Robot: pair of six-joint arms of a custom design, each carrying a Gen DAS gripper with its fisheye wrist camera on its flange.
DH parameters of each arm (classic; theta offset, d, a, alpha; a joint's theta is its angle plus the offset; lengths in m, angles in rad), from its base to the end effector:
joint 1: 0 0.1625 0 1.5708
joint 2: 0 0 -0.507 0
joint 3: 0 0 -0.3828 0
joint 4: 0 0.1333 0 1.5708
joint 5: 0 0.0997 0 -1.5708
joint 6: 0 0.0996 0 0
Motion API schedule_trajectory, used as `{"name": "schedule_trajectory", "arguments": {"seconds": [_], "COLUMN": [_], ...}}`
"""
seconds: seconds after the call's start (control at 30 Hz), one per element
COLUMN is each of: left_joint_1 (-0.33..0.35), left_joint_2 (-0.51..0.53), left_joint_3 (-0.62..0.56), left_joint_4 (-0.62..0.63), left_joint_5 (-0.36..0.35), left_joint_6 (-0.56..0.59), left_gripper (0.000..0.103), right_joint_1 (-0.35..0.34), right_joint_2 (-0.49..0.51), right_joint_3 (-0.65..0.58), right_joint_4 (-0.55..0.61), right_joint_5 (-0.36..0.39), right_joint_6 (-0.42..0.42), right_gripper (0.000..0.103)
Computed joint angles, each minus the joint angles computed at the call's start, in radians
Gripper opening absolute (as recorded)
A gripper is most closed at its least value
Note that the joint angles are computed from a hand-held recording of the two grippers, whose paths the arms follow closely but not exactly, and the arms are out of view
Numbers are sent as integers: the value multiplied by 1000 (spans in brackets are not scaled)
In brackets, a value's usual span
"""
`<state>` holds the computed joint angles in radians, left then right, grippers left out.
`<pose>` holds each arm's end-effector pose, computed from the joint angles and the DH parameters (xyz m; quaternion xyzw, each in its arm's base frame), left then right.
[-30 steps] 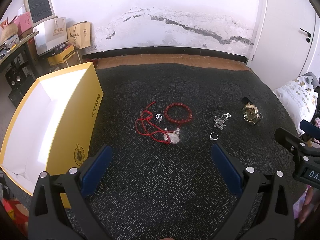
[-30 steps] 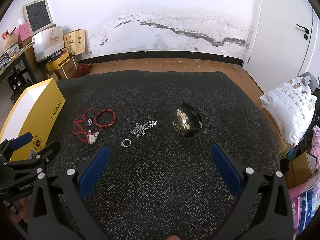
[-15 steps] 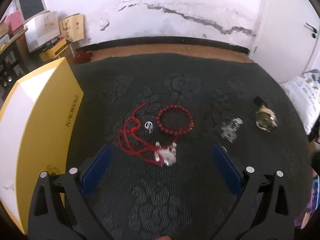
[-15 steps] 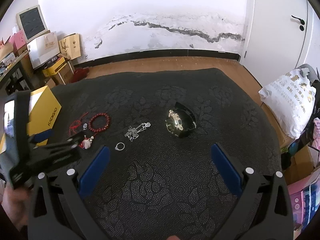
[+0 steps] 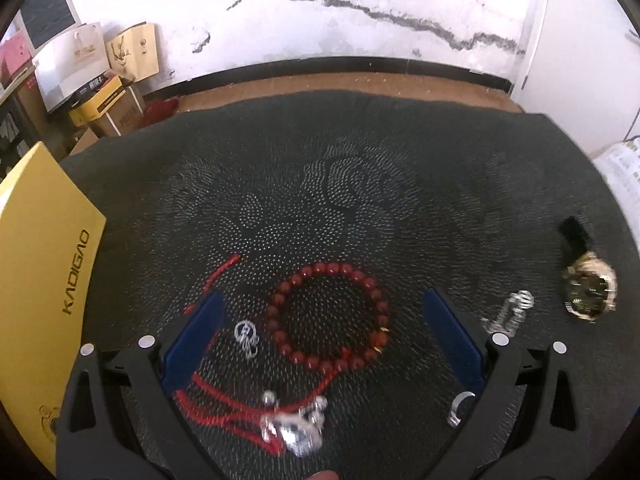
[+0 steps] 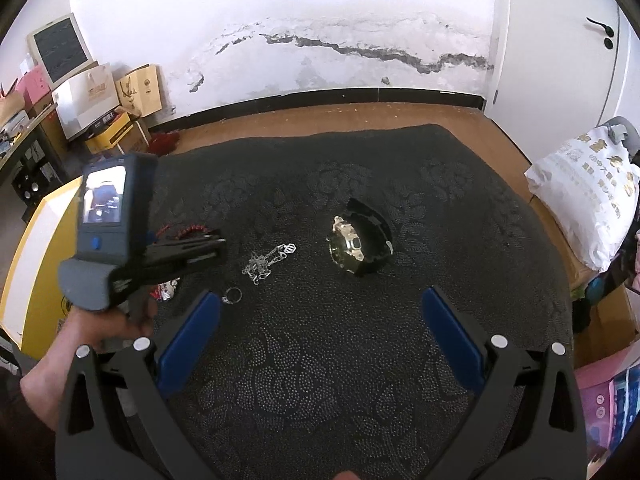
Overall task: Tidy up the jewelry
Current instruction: 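Grasp the red beaded bracelet with the left tool while the right tool approaches the watch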
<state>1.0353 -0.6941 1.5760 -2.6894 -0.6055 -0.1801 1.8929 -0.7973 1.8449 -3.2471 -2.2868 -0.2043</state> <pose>-0.1942 -0.7490 0.1596 0.1015 0.8754 -0.2594 0.3951 0.2766 -0.6143 0.1915 0.1271 -0.8882 0.3087 0.3156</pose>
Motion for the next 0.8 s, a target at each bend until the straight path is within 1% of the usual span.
{"name": "schedule_trajectory", "arguments": {"seconds": [0.1, 0.13, 0.2, 0.33, 0.37, 0.43, 0.53, 0.57, 0.63, 0.67, 0.7, 0.8], "left_joint_1": [19, 19, 18, 22, 22, 20, 14, 12, 10, 9, 6, 7], "left_joint_2": [7, 9, 13, 7, 7, 5, 6, 5, 5, 5, 6, 3], "left_joint_3": [-20, -16, -12, -19, -21, -18, -20, -20, -19, -15, -12, -9], "left_joint_4": [46, 17, 4, 39, 44, 40, 30, 26, 21, 9, -1, -10], "left_joint_5": [-34, -31, -22, -40, -41, -45, -45, -42, -35, -37, -31, -23], "left_joint_6": [-39, -27, -12, -14, -16, -3, 13, 17, 25, 40, 51, 65], "left_gripper": [97, 97, 97, 97, 96, 92, 68, 57, 50, 40, 24, 12], "right_joint_1": [-2, -2, -4, -1, -2, 1, 0, -1, -2, -3, -3, -5], "right_joint_2": [1, 1, 0, 4, 3, 5, 5, 5, 7, 8, 9, 11], "right_joint_3": [-2, -4, -4, -7, -7, -7, -8, -9, -9, -10, -10, -12], "right_joint_4": [3, 7, 4, 3, 8, 8, 11, 13, 12, 11, 10, 7], "right_joint_5": [1, 1, 2, 0, 1, -2, -5, -6, -6, -7, -8, -9], "right_joint_6": [1, 3, 4, 10, 11, 10, 12, 14, 14, 12, 10, 8], "right_gripper": [98, 98, 98, 98, 98, 98, 98, 98, 98, 98, 98, 98]}}
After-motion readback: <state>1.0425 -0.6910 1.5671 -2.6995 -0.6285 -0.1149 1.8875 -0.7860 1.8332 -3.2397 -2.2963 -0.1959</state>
